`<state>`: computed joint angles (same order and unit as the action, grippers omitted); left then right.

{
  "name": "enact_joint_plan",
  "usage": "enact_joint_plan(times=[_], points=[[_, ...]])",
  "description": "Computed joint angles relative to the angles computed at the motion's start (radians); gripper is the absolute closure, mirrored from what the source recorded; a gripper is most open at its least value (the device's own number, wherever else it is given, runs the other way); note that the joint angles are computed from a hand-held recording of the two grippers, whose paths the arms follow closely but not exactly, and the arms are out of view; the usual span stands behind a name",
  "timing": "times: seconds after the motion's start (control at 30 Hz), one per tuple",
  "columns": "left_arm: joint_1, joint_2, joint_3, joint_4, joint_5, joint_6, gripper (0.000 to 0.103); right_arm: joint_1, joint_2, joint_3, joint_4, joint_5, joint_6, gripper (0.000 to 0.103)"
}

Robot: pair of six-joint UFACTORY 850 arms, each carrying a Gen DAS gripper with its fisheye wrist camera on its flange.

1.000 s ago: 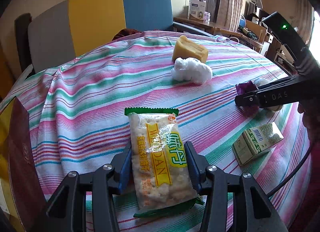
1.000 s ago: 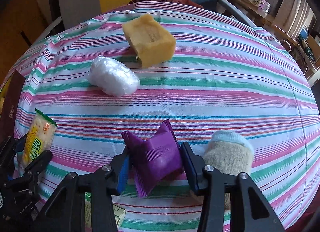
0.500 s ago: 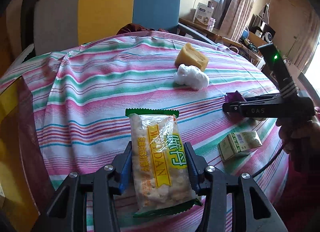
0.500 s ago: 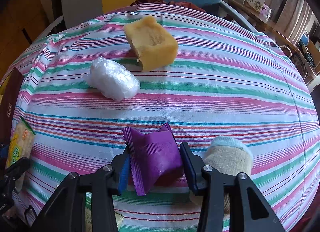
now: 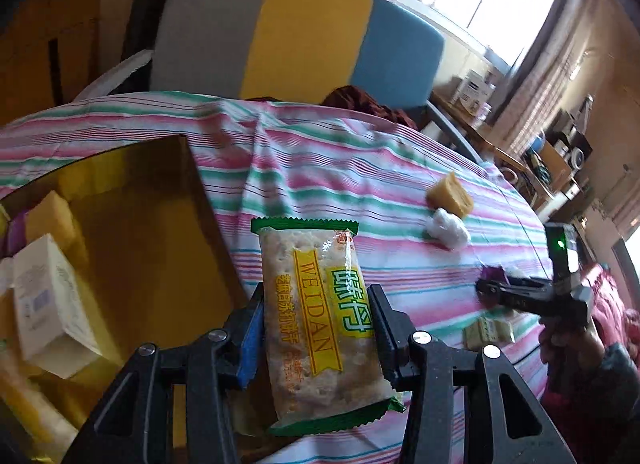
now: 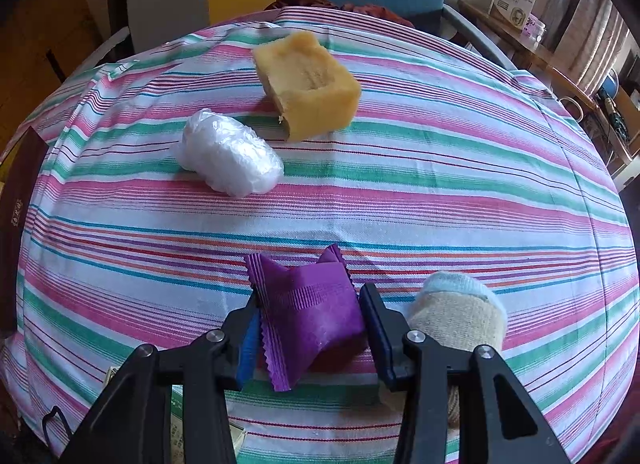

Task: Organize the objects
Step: 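Carry the WEIDAN packet into the gold tray and open the left tool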

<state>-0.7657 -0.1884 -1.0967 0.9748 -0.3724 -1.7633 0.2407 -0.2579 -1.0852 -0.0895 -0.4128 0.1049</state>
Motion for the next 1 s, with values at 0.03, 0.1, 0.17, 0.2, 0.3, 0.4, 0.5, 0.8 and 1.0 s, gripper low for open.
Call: enact_joint_plan(times=[0.03,0.1,0.17,0.2,0.3,0.4,0.5,0.8,1.0], points=[[0.029,0.02,0.021,-0.028,-0.009,0.001,0.055,0.001,0.0,0.0,-0.005,-0.001,0.004,0.057],[0.076,0.046,0.049,-0.076,-0.01,0.01,0.055,0.002,0.0,0.0,-0.015,-0.001,0.012,0.057],[0.128,0.06,0.066,-0.13,-0.026,0.034,0.055,0.007,0.003,0.004,-0.033,0.0,0.03,0.057],[0.149,0.064,0.071,-0.149,-0.033,0.045,0.055,0.008,0.002,0.003,-0.042,-0.001,0.039,0.057],[0.222,0.059,0.075,-0.248,-0.046,0.125,0.055,0.012,0.003,0.005,-0.062,0.001,0.056,0.057],[0.269,0.025,0.05,-0.312,-0.097,0.206,0.055,0.011,0.003,0.005,-0.05,0.001,0.045,0.057],[0.309,-0.005,0.034,-0.362,-0.121,0.241,0.052,0.009,0.001,0.004,-0.048,0.003,0.04,0.057],[0.264,0.089,0.106,-0.136,-0.161,0.046,0.046,0.006,-0.007,0.002,-0.056,0.012,0.037,0.057],[0.13,0.164,0.161,0.036,-0.34,-0.07,0.043,0.011,-0.009,0.001,-0.088,0.014,0.078,0.057]])
